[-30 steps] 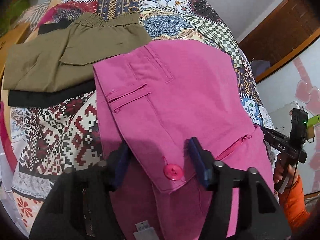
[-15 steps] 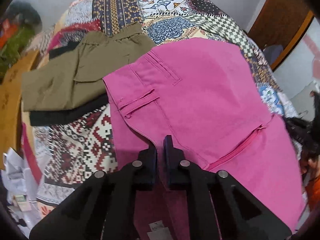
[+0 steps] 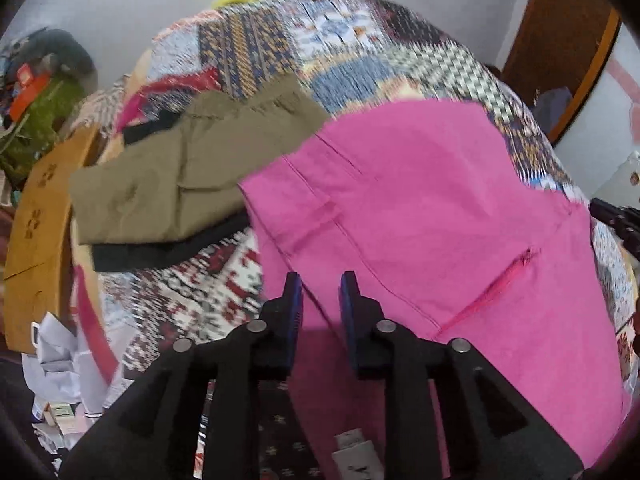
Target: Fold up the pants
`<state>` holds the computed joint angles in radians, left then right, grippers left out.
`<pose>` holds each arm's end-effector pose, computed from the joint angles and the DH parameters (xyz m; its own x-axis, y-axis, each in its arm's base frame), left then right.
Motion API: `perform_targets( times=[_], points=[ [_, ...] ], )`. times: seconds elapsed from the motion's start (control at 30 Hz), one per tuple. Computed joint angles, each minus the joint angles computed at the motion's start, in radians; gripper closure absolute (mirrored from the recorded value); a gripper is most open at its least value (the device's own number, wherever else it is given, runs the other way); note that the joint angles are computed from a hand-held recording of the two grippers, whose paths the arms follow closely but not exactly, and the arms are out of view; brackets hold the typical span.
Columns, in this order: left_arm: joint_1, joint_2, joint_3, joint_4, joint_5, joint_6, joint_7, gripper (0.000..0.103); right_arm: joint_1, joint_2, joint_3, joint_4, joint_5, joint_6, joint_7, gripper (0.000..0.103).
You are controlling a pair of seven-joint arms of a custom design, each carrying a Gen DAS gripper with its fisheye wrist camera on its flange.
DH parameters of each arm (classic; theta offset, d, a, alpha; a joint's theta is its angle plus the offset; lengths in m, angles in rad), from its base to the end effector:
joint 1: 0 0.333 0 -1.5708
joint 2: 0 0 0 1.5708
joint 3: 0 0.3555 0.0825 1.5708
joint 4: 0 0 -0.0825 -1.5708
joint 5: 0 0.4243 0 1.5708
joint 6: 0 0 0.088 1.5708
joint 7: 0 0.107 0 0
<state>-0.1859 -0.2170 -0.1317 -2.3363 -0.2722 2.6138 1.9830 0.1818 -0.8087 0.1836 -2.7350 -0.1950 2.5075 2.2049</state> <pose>0.5113 -0.1648 0.4931 -0.5088 -0.8609 0.0037 -0.7488 0.4404 -0.4952 0.3350 0.1350 0.5216 -0.1452 -0.9882 -0.0487 -0.7957 0.1459 -0.5879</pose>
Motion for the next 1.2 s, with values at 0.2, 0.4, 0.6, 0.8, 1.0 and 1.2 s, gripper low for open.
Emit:
perform_targets(
  times=[0.2,0.4,0.6,0.8,1.0,1.2],
  points=[
    [0.01,0.016,0.026,0.042,-0.043,0.09,0.016,0.043,-0.028,0.002,-0.001,0.049,-0.031,0.09,-0.018,0.063],
    [0.038,0.114,0.019,0.136,-0.051,0.061,-0.005,0.04,-0.033,0.121,-0.022,0.117,-0.023,0.195,-0.069,0.043],
    [0.068,0.232,-0.01,0.215,-0.019,0.023,-0.038,0.04,-0.006,0.285,-0.077,0.187,0.028,0.236,-0.167,0.043],
    [0.099,0.301,-0.035,0.268,-0.101,-0.039,0.014,0.04,0.021,0.401,-0.133,0.236,0.11,0.242,-0.274,0.043],
    [0.121,0.34,-0.057,0.308,-0.199,-0.108,0.107,0.055,0.038,0.505,-0.171,0.288,0.203,0.259,-0.384,0.043],
    [0.131,0.353,-0.062,0.326,-0.259,-0.156,0.138,0.077,0.049,0.567,-0.188,0.299,0.297,0.317,-0.457,0.043]
  ],
)
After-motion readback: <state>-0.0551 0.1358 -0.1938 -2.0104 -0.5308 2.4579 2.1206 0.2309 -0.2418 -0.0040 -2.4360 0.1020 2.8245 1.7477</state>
